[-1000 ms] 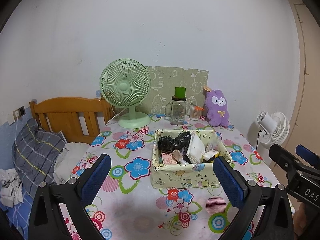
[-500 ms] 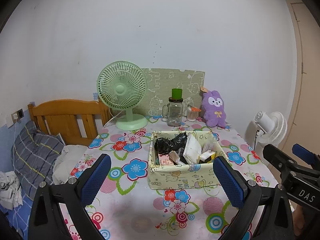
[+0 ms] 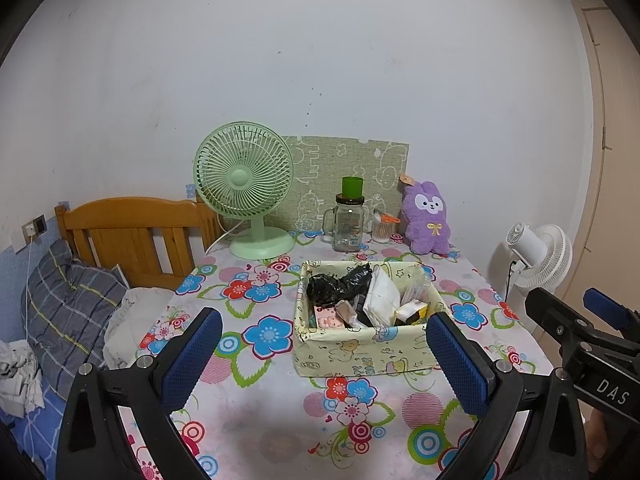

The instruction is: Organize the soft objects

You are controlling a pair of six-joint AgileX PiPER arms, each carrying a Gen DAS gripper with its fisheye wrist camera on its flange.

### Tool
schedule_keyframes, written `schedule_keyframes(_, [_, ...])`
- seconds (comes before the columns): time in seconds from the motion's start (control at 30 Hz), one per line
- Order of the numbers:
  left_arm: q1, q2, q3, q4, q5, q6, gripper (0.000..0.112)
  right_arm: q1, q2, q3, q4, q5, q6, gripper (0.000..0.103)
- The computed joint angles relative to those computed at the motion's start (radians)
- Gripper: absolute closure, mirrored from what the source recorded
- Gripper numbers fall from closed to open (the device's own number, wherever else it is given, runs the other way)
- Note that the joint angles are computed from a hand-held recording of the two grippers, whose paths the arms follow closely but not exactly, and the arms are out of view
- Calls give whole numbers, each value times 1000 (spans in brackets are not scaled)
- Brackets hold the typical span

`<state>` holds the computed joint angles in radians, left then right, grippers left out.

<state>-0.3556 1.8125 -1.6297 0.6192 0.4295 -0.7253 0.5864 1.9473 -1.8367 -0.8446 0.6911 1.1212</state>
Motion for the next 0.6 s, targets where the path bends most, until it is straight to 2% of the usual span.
schedule_keyframes(0.6, [-14, -15, 17, 9, -3, -10, 10, -1, -6, 4, 4, 2, -4, 0])
